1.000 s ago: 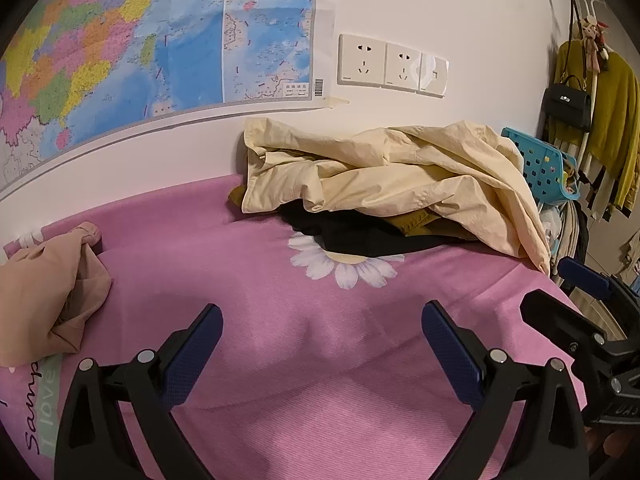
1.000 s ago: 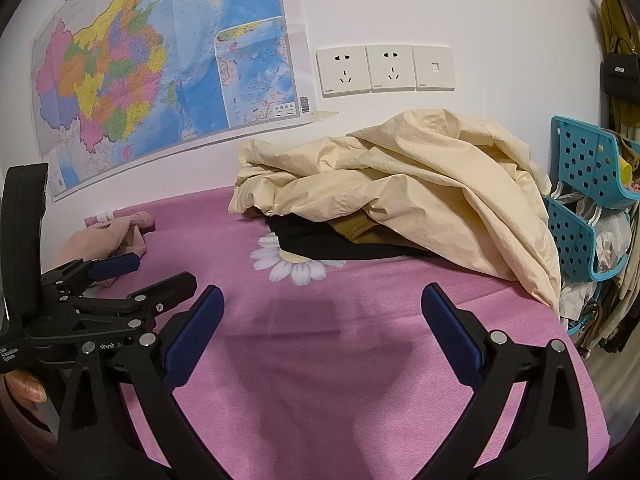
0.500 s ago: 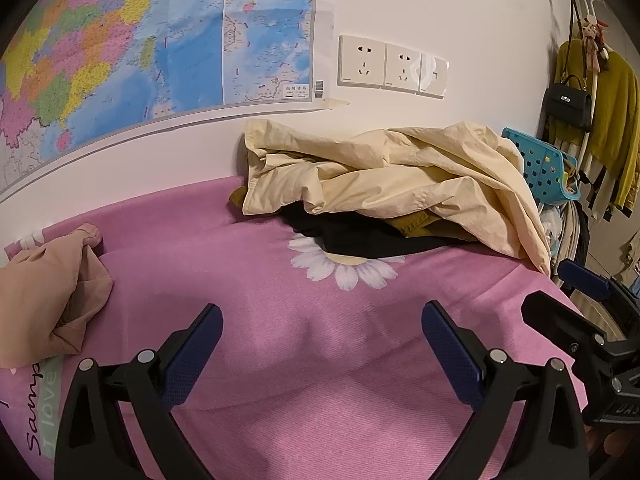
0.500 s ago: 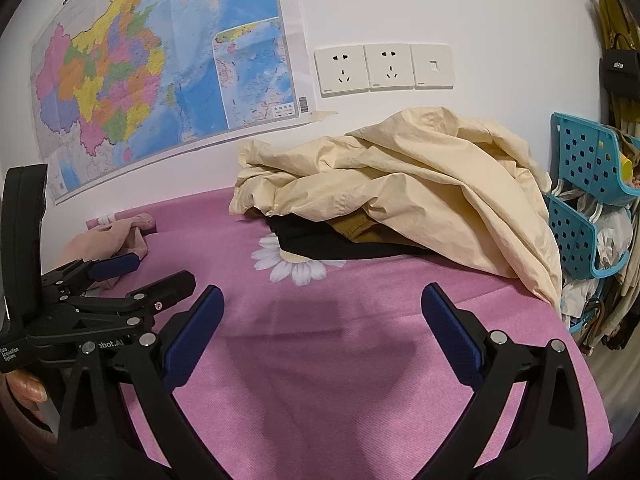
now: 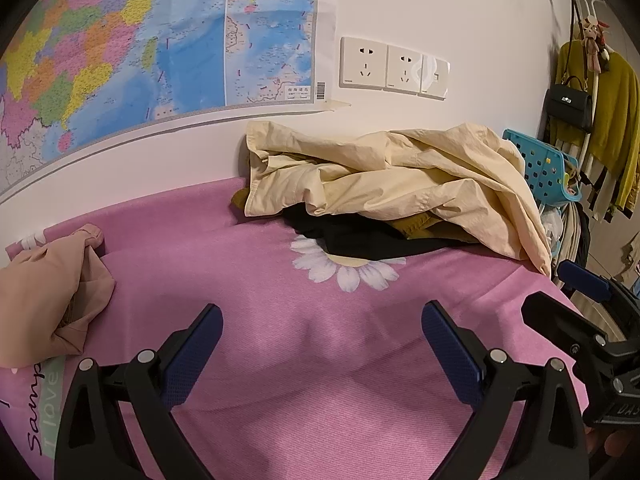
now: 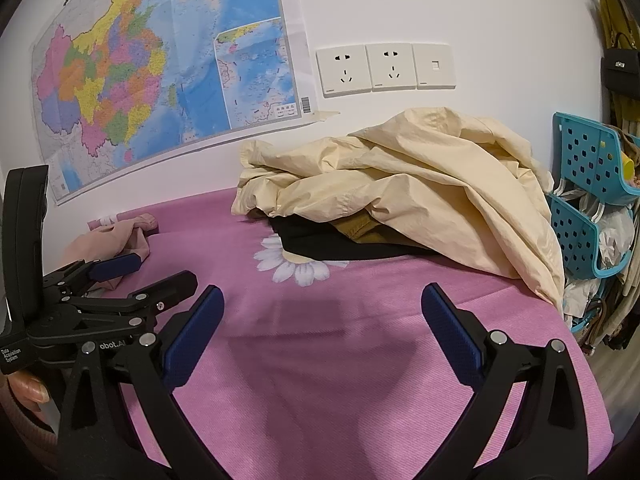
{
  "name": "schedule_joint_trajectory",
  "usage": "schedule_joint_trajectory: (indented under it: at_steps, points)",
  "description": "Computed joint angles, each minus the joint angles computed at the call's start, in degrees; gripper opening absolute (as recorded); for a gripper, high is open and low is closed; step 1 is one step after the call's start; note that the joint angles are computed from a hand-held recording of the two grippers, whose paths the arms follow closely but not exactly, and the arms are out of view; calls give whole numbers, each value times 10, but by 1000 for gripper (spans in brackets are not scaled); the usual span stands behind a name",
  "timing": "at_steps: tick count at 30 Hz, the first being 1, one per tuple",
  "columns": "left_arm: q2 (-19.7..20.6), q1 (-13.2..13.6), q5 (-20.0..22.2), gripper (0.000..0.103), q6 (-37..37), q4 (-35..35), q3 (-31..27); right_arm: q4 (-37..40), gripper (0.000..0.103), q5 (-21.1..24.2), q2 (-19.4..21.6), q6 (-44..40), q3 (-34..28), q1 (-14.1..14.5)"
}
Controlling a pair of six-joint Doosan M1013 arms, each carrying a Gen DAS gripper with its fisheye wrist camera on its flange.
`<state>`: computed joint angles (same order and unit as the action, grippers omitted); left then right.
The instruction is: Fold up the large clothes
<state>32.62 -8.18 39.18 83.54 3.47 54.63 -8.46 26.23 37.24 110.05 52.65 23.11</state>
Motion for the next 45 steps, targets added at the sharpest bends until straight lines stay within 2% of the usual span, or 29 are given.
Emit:
schedule_joint_trajectory:
  at_steps: [45]
  points:
    - [9, -2, 14, 96, -4, 7, -12, 21, 97, -1, 5, -13, -6, -4]
